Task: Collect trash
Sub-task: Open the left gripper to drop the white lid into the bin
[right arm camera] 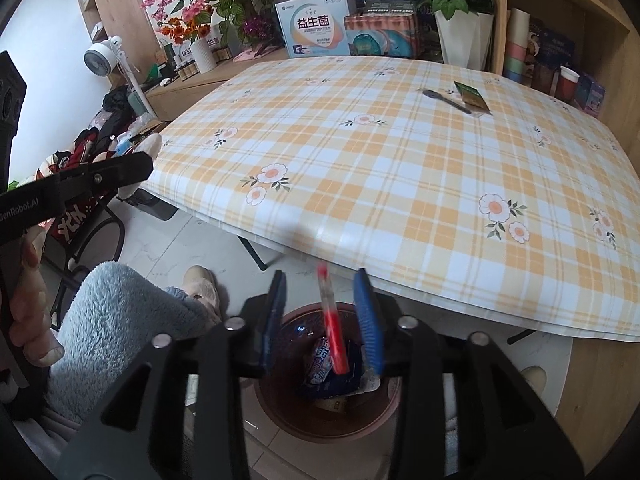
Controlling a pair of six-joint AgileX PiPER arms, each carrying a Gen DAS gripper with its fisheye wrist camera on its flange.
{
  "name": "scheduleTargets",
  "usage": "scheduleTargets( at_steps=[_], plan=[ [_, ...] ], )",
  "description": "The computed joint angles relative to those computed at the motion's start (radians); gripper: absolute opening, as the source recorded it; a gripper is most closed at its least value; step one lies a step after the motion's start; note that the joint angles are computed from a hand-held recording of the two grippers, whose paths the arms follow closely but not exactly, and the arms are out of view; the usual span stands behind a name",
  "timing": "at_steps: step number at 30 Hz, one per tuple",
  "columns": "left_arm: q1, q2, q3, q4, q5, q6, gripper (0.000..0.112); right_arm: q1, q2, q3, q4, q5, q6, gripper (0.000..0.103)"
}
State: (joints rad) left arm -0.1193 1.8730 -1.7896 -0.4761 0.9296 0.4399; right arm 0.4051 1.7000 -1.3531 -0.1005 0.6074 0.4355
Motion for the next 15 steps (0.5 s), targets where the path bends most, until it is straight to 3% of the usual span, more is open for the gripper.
scheduleTargets(
  at_steps=[9,15],
  plan=[
    [-0.011,-0.008,0.015,0.001,0.014,0.012,0.037,-0.032,-0.04,0.003,-0.211,0.008,0.191,0.09],
    [-0.032,-0.007,0.026,0.006,0.023,0.02,0.037,-0.087,-0.076,0.016,-0.296,0.022,0.279,0.094]
  ],
)
